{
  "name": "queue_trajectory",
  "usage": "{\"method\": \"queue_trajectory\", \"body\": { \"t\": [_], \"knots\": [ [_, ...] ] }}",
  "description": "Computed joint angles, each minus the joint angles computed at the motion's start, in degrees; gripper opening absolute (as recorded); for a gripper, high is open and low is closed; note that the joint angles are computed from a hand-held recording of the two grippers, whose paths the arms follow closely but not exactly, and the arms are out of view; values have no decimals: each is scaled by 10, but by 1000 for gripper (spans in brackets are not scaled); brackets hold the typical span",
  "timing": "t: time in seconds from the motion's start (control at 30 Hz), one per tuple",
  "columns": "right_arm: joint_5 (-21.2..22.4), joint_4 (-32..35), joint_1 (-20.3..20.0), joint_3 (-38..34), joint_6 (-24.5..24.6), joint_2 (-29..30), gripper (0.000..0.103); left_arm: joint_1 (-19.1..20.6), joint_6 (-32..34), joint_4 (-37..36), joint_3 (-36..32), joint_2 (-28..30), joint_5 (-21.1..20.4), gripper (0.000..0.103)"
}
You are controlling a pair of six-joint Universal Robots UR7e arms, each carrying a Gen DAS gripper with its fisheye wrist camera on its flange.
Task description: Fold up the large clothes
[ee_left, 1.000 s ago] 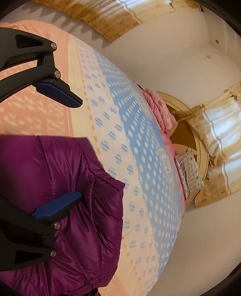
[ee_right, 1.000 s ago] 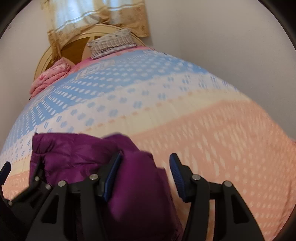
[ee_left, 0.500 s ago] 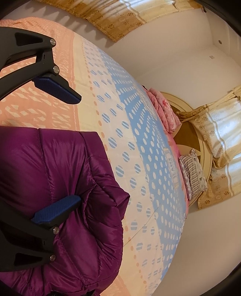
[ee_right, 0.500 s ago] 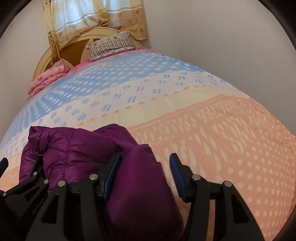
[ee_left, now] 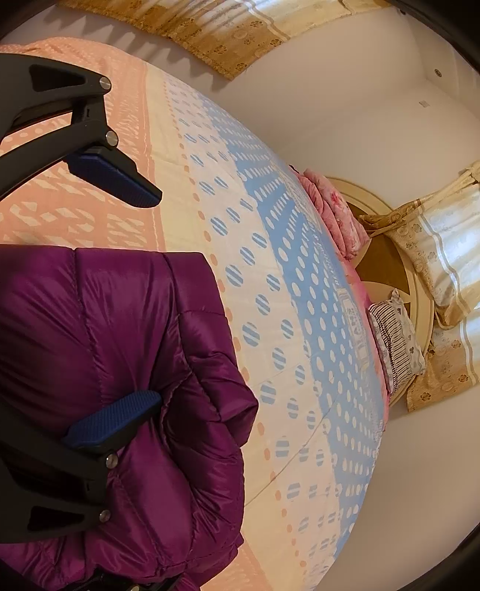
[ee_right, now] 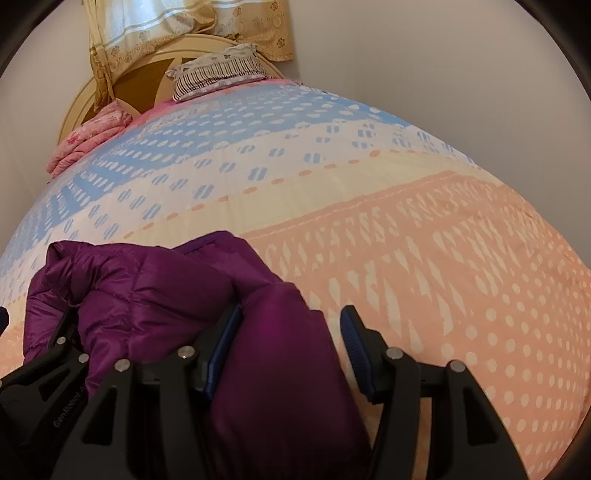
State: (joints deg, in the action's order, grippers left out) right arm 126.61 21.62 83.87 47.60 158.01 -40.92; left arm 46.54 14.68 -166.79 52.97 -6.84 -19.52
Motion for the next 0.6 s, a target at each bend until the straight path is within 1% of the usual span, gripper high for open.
{"method": "queue_trajectory", "body": {
  "t": [0.2, 0.33, 0.6],
  "knots": [
    [15, 2, 2, -8, -6, 7, 59, 1, -8, 8, 4, -3, -3, 100],
    [26, 16, 3, -28, -8, 20, 60, 2, -15, 20, 7, -7, -6, 100],
    [33, 24, 3, -40, -11, 28, 60, 3, -20, 26, 10, -10, -10, 100]
  ]
}}
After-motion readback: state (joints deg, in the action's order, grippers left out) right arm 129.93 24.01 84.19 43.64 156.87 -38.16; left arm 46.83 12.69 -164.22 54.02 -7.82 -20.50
